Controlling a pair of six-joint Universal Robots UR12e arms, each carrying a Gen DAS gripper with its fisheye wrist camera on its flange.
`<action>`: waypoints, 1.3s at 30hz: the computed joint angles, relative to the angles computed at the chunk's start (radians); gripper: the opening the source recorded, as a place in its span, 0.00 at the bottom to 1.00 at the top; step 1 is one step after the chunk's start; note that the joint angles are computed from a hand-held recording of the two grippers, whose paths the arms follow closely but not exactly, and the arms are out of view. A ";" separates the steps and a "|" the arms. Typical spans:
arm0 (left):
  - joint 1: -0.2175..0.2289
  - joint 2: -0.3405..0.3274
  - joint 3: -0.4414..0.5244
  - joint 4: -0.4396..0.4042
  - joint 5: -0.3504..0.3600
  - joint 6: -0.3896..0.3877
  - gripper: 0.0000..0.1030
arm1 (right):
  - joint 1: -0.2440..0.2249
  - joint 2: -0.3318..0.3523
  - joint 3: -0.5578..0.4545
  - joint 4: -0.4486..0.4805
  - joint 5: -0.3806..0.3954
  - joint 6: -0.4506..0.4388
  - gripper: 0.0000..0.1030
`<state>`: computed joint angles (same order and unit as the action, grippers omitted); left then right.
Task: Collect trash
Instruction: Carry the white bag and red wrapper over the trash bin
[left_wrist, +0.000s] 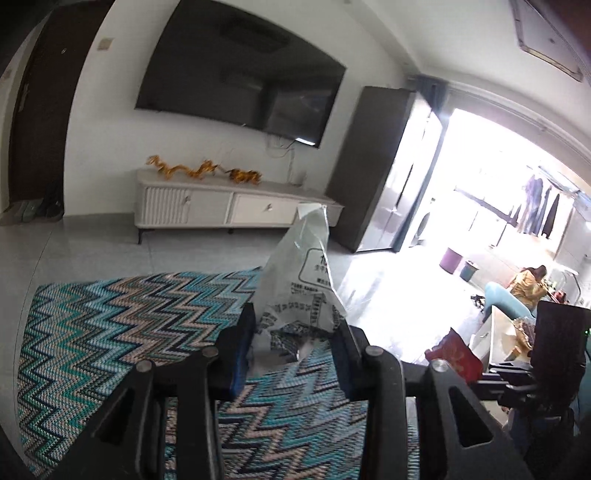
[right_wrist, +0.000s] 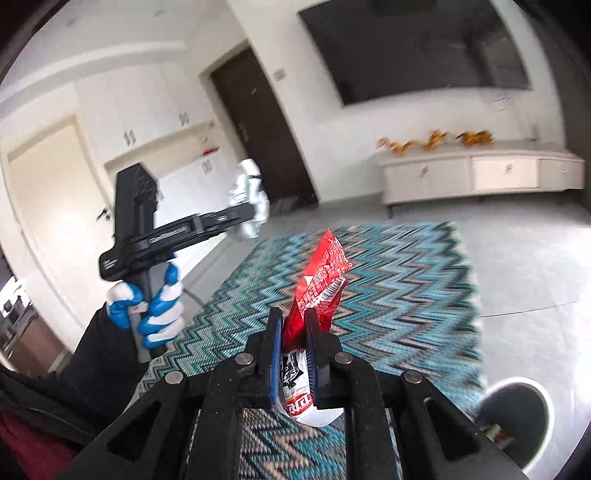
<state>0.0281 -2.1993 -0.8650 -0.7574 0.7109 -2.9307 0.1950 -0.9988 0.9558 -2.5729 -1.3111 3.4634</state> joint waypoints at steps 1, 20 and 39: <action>-0.003 0.016 -0.017 0.013 -0.015 0.005 0.35 | 0.000 -0.030 0.041 -0.025 -0.023 0.008 0.11; -0.128 0.147 -0.133 -0.144 -0.144 0.231 0.35 | -0.023 -0.306 0.446 -0.319 -0.350 0.182 0.11; -0.310 -0.061 0.064 -0.521 0.239 0.395 0.35 | -0.154 -0.291 0.577 -0.252 -0.245 0.430 0.13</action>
